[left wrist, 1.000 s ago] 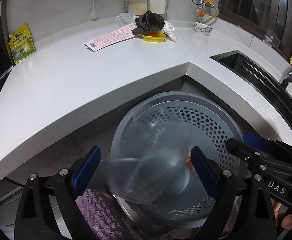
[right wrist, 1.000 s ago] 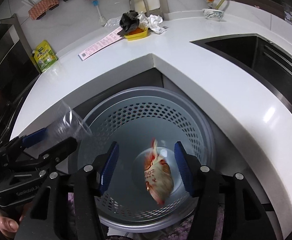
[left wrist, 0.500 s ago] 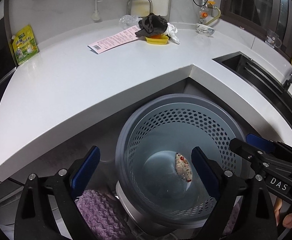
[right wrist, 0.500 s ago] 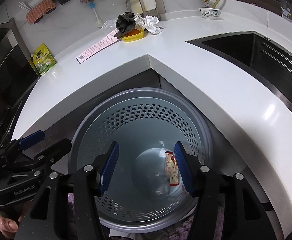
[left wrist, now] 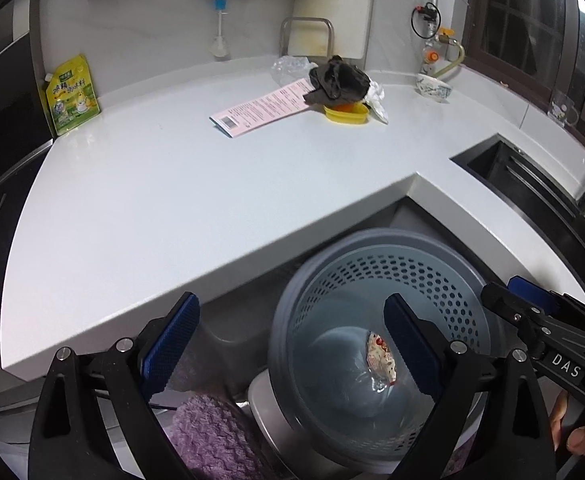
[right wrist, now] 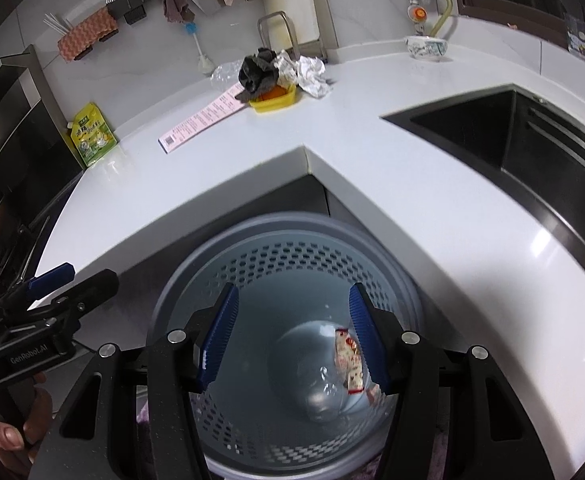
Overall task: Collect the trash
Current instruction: 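Move the right tool to the crumpled white tissue and grasp it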
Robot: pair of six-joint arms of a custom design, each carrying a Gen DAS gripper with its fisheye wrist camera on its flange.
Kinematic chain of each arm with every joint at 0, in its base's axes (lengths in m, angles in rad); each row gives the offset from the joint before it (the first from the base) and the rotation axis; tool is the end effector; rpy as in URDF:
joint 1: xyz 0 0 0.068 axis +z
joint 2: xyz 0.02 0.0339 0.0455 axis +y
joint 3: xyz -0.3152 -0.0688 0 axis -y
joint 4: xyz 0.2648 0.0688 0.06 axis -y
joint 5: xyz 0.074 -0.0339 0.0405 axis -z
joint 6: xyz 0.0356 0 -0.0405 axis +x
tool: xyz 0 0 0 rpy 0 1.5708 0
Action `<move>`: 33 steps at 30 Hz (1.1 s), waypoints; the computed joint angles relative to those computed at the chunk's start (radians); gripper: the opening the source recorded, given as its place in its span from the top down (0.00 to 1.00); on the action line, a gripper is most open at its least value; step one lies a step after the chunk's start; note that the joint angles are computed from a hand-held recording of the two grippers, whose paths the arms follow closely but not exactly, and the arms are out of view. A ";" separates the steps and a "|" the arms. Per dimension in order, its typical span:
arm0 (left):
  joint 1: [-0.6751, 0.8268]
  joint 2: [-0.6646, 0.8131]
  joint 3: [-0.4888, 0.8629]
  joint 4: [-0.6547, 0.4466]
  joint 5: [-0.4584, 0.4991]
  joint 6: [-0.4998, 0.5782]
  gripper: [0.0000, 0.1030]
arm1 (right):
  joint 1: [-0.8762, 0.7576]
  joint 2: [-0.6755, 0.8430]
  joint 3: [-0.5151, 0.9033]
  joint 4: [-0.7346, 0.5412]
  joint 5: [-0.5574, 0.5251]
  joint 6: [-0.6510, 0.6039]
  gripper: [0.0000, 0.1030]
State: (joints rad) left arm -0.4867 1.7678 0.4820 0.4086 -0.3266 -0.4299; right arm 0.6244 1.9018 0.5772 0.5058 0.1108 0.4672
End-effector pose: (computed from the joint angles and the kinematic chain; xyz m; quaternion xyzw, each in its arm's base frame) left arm 0.2551 -0.1221 0.1025 -0.0289 0.9291 -0.0113 0.3684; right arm 0.2618 0.1838 0.0895 -0.0527 0.9274 0.1463 0.3401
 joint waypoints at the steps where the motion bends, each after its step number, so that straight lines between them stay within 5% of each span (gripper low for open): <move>1: 0.012 -0.006 0.008 -0.004 0.003 0.010 0.11 | -0.004 0.000 0.010 -0.006 0.002 -0.007 0.46; 16: 0.211 0.058 0.255 -0.061 0.058 0.174 0.10 | -0.093 0.076 0.306 -0.127 -0.003 -0.114 0.46; 33: 0.353 0.297 0.590 -0.141 0.128 0.258 0.08 | -0.129 0.372 0.909 -0.372 0.003 -0.248 0.44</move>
State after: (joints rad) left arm -0.1341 2.0652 1.0723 0.2680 -0.1982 -0.1720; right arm 0.4956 2.2742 1.4866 0.1340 0.1134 0.2195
